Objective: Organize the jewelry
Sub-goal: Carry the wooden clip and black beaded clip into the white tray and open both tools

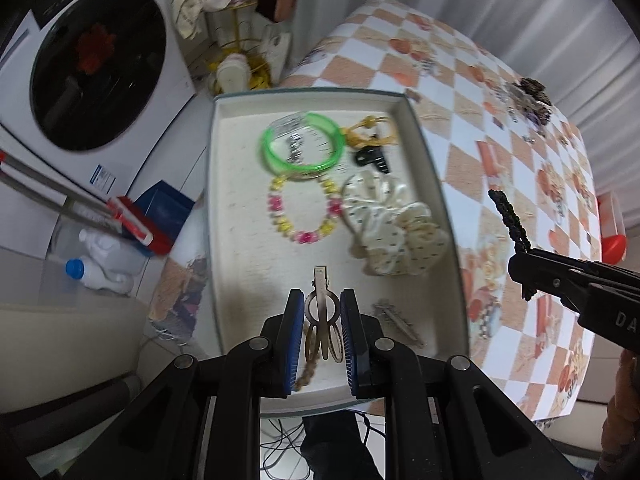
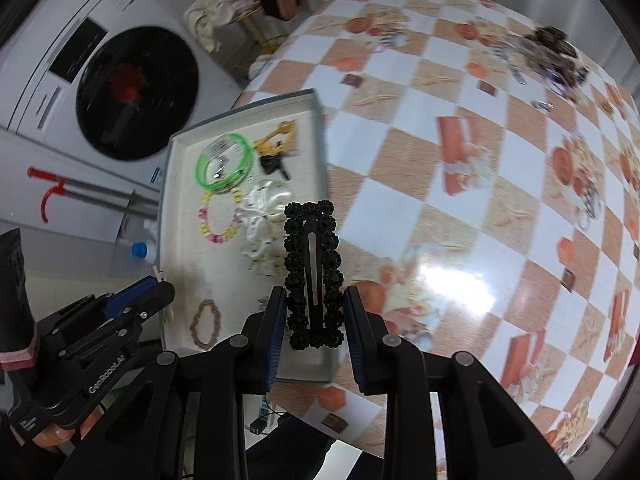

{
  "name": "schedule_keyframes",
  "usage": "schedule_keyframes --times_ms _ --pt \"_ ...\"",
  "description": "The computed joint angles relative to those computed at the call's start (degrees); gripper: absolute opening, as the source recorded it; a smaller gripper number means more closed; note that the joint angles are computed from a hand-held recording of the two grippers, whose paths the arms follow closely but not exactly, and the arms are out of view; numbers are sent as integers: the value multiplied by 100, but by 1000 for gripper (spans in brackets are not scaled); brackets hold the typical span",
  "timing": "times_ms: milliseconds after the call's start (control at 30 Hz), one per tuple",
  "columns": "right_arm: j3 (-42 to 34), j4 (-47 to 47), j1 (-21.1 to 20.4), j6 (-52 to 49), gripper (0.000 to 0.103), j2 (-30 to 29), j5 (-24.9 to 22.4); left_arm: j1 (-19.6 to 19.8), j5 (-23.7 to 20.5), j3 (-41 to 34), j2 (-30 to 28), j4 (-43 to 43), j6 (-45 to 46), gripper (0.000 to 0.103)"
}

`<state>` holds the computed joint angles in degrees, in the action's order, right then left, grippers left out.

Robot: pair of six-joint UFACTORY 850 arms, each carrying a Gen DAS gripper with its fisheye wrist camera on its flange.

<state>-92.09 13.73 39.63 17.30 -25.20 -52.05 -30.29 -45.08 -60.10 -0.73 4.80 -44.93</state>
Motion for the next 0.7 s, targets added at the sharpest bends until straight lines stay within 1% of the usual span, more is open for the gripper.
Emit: schedule_keyframes --times_ms 333,533,700 --pt "-808 306 170 -359 31 -686 -225 198 163 164 -148 -48 18 23" --pt "-1334 691 217 -642 31 -1165 -355 280 272 218 -243 -14 -37 23" --pt "-1540 1010 266 -872 31 -1415 -506 318 288 318 -280 -42 -80 23"
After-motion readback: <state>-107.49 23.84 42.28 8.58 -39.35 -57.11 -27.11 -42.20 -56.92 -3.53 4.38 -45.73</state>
